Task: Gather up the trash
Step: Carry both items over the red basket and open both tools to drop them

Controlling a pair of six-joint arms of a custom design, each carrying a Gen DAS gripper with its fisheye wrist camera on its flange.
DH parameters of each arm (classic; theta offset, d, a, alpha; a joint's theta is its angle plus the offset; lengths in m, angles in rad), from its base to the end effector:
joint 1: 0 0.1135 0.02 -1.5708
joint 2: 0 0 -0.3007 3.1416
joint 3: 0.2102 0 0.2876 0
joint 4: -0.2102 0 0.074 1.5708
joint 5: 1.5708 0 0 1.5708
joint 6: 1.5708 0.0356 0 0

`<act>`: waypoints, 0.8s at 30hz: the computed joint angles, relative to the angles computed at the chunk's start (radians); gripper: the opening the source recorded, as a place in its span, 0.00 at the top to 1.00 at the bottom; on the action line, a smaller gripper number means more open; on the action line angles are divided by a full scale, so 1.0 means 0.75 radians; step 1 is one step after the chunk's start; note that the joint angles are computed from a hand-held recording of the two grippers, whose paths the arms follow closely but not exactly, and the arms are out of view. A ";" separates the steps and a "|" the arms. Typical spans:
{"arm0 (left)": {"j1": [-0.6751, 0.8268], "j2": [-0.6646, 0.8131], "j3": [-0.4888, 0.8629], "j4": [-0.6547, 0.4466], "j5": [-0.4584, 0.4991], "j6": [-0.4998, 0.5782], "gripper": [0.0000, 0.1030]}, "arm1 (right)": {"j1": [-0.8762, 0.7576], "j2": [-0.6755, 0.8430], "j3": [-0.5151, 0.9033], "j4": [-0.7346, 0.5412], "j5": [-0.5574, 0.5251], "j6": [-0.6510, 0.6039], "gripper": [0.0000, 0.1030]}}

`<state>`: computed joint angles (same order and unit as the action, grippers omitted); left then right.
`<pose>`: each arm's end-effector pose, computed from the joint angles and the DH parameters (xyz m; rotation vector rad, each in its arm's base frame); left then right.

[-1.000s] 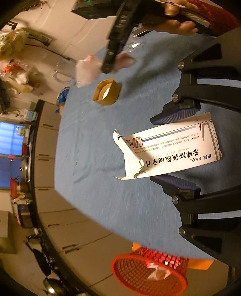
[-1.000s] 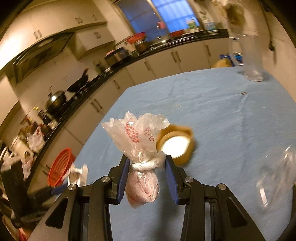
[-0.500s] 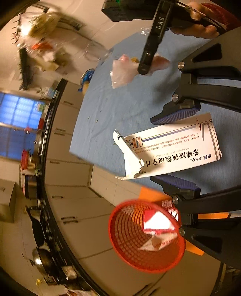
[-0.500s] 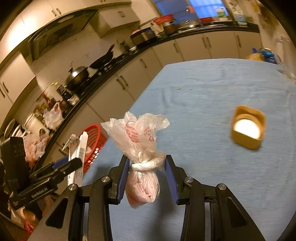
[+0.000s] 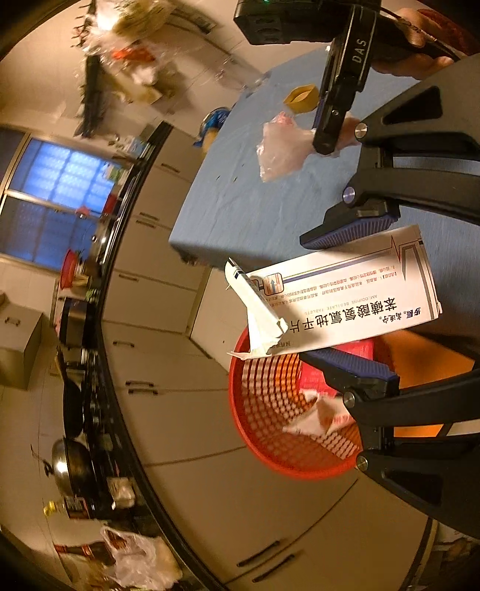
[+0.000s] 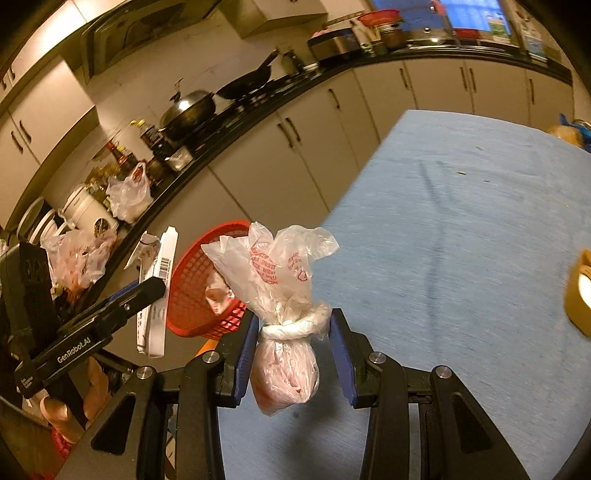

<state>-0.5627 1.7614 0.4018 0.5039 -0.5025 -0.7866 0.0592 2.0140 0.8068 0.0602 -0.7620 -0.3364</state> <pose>0.2321 -0.1261 0.0669 -0.4729 2.2458 -0.0752 0.3440 0.0450 0.0527 -0.6966 2.3888 0.9099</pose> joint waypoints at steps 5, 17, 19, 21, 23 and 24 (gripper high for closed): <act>0.107 -0.077 -0.093 0.052 0.026 0.034 0.49 | 0.103 -0.030 0.005 0.009 0.017 0.056 0.59; 0.406 0.072 -0.173 0.321 0.218 0.145 0.49 | 0.350 0.031 0.152 -0.032 0.043 0.243 0.59; 0.432 0.113 -0.168 0.354 0.235 0.154 0.49 | 0.389 0.076 0.209 -0.042 0.049 0.295 0.59; 0.477 0.169 -0.169 0.417 0.270 0.171 0.49 | 0.418 0.118 0.259 -0.052 0.046 0.337 0.59; 0.503 0.223 -0.166 0.461 0.292 0.171 0.48 | 0.446 0.173 0.320 -0.074 0.056 0.372 0.59; 0.515 0.245 -0.165 0.483 0.304 0.176 0.48 | 0.456 0.197 0.344 -0.079 0.059 0.386 0.59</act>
<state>-0.1766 1.9450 0.2782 0.8659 -0.2748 -0.6544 0.4013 2.1618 1.0645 0.0006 -0.7175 -0.0468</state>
